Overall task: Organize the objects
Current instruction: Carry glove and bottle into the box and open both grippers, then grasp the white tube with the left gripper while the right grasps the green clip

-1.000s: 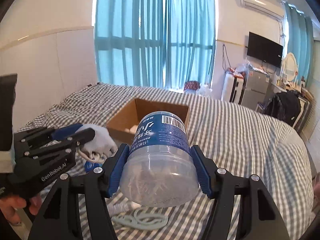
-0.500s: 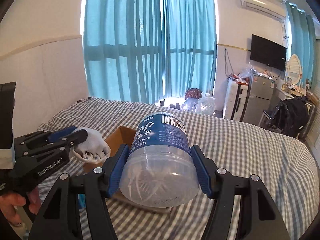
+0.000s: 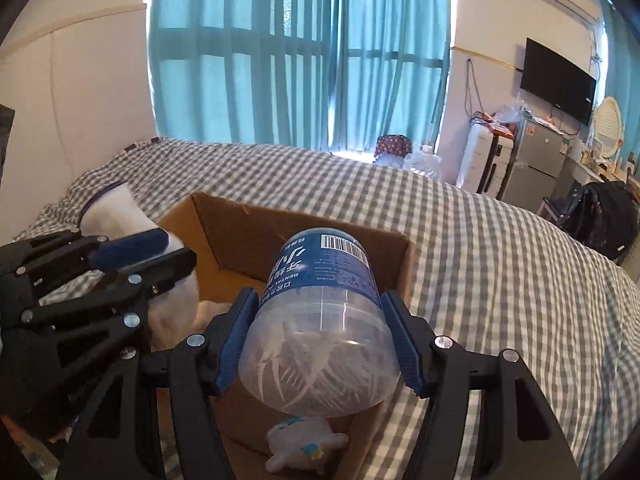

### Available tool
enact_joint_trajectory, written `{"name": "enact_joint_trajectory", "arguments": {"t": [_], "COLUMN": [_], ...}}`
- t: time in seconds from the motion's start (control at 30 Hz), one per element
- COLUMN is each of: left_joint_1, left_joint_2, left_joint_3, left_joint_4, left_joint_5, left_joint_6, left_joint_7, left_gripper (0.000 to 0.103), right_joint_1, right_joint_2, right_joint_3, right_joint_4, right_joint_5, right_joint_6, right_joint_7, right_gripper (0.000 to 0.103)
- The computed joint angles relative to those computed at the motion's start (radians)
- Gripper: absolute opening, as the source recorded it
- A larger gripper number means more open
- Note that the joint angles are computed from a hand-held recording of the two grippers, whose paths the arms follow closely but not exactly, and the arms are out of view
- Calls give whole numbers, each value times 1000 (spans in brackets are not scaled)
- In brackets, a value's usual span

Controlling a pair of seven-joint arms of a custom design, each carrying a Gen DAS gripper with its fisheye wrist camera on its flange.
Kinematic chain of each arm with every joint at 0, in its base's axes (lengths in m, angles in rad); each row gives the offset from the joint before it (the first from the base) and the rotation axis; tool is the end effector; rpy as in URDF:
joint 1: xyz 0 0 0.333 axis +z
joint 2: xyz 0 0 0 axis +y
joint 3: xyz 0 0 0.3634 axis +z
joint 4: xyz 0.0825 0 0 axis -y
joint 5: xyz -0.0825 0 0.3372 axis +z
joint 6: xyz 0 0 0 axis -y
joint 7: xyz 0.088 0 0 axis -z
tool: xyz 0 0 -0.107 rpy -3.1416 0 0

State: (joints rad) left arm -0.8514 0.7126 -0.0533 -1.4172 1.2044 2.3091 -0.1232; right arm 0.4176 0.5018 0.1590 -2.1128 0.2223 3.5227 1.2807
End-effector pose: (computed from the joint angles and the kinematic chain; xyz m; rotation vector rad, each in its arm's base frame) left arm 0.4814 -0.5650 0.3662 -1.6642 1.6280 -0.7338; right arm 0.5449 0.3050 0.3652 -2.0221 1.1140 -0.5885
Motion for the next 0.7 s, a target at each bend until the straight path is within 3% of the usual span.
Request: {"name": "enact_joint_trajectory", "arguments": {"t": [0.07, 0.13, 0.17, 0.23, 0.33, 0.43, 0.53, 0.7], "left_joint_1": [0, -7, -6, -15, -36, -60, -107, -169], "left_joint_2": [-1, -8, -18, -45, -98, -155, -210, -245], "left_joint_3": [-1, -4, -7, -11, -23, -56, -92, -162], "left_joint_4": [-1, -3, -11, -38, -86, -127, -164, -164], "left_joint_5": [-2, -17, -24, -26, -2, 2, 14, -10], "left_joint_6": [6, -18, -22, -35, -79, -169, -316, -549], "left_joint_7": [-3, -5, -10, -53, -111, -126, -178, -250], "left_gripper": [27, 36, 43, 76, 81, 87, 99, 103], "right_joint_1": [-13, -40, -54, -76, -76, 7, 38, 39], "right_joint_2": [-1, -20, -35, -71, -153, -262, -368, -539], "right_joint_3": [7, 30, 41, 57, 49, -14, -23, 6], "right_joint_4": [-8, -42, -65, -109, -169, -255, -347, -516], "right_joint_5": [-10, -21, -22, -33, -39, 54, 114, 90], "right_joint_6": [16, 61, 98, 152, 137, 133, 130, 146], "right_joint_7": [-2, 19, 41, 90, 137, 91, 71, 158], "right_gripper": [63, 73, 85, 89, 91, 92, 94, 94]}}
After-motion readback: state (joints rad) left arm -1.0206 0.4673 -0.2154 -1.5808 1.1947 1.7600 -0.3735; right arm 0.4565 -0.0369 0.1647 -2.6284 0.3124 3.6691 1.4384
